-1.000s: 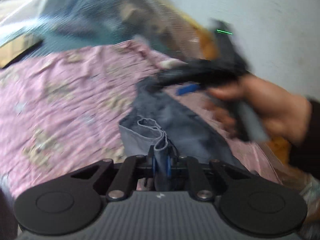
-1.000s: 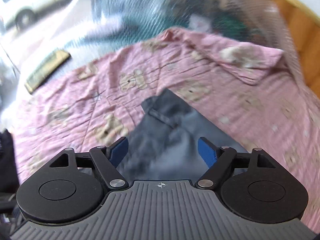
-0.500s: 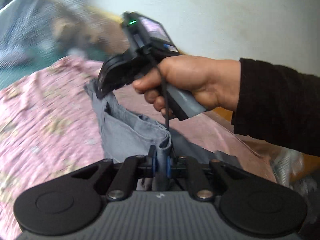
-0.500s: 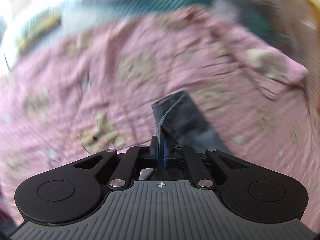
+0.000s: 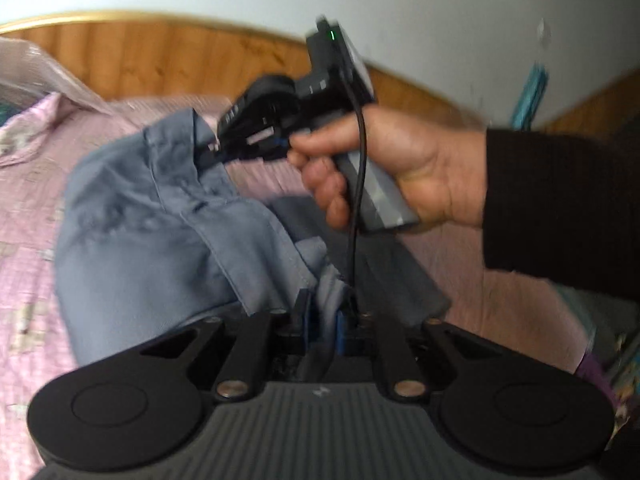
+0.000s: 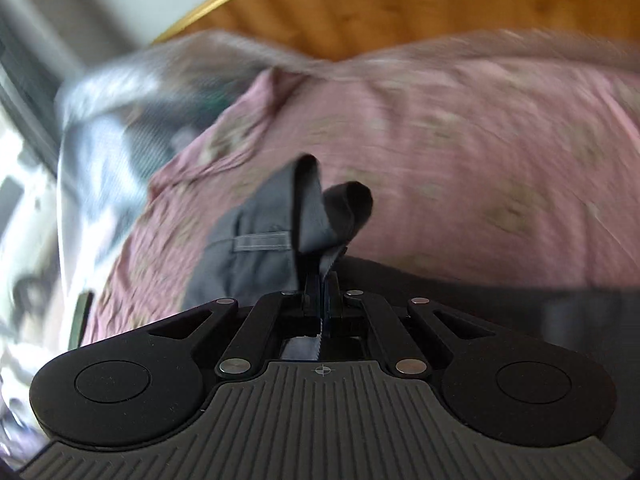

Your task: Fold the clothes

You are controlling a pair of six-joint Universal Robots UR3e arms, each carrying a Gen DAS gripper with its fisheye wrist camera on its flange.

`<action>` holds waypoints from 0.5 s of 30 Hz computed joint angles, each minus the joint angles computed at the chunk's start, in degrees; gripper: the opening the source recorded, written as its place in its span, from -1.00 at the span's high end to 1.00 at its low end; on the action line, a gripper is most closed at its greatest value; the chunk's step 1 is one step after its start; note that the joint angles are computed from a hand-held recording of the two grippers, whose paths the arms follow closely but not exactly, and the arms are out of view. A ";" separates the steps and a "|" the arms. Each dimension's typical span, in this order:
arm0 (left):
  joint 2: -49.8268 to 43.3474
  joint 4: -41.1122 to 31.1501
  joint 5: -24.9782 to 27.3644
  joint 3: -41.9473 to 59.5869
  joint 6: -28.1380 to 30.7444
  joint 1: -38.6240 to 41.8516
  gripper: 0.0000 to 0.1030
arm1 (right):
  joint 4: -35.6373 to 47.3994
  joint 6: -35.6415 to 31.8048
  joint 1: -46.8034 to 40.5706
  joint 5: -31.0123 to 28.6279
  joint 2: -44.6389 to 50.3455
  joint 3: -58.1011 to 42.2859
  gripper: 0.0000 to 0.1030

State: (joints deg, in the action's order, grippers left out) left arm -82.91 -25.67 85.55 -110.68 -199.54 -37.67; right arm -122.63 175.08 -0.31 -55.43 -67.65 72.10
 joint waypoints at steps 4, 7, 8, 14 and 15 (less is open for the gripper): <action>-10.45 -4.60 2.93 7.64 0.02 -4.61 0.75 | -2.46 -4.13 -5.66 1.13 -1.01 7.43 1.00; -15.00 -6.58 4.48 10.26 -0.76 -6.70 0.66 | -6.38 -7.19 -5.99 -1.65 -0.74 11.92 1.00; -16.29 -7.22 5.01 11.05 -0.94 -7.32 0.66 | -7.83 -7.95 -5.78 -2.72 -0.49 13.15 1.00; -10.27 -9.70 2.40 10.08 -0.67 -8.25 0.41 | -14.95 -11.75 -4.44 -7.81 -0.39 18.34 0.98; -7.32 -11.53 2.01 9.85 0.38 -8.23 0.34 | -15.34 -11.56 -4.60 -8.17 -1.08 18.96 0.90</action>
